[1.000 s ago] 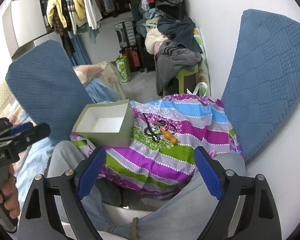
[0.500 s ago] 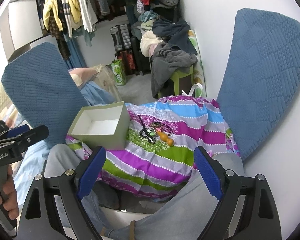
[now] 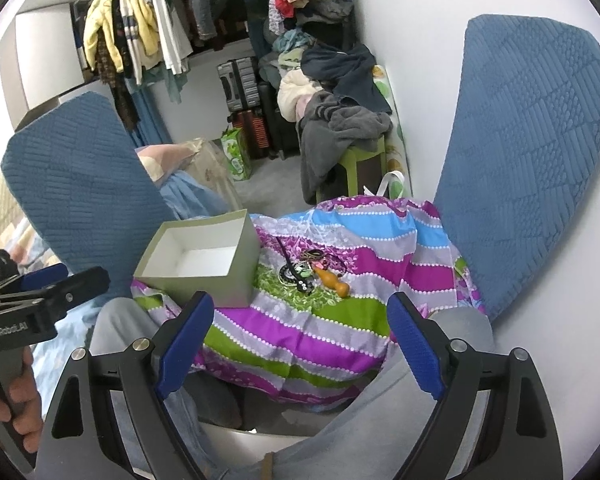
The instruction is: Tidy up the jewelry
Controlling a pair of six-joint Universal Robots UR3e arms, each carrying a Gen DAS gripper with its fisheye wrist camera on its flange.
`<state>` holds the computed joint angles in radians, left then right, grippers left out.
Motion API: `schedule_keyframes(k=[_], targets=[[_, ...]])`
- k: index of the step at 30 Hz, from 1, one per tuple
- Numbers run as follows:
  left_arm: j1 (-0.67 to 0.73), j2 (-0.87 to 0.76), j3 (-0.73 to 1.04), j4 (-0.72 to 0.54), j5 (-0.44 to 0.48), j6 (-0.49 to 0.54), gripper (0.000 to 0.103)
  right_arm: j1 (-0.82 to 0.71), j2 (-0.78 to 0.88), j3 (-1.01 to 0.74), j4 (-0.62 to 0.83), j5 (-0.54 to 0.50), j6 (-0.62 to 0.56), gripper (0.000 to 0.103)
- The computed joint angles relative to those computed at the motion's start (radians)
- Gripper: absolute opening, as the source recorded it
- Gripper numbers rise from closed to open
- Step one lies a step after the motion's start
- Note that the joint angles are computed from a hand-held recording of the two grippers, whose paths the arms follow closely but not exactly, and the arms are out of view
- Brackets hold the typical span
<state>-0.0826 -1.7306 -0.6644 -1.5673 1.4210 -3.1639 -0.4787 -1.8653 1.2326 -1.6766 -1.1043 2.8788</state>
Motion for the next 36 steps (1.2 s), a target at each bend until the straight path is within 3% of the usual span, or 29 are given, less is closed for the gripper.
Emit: schedule_keyframes(k=[12,19,28,36], targets=[[-0.015,-0.009,-0.076,0.094,0.0,-0.035,0.103,-0.007,0.01,0.07,-0.066,0.033,-0.034,0.088],[-0.014,-0.053,-0.112,0.18,-0.024,-0.06,0.102,0.012,0.086,0.093,-0.151,0.048,-0.077,0.077],[-0.037,-0.19,-0.077,0.266,-0.064,-0.084,0.091,0.023,0.211,0.16,-0.307,0.044,-0.108,0.065],[-0.075,-0.374,0.073,0.251,-0.075,-0.09,0.082,0.016,0.316,0.2,-0.401,0.032,-0.161,0.061]])
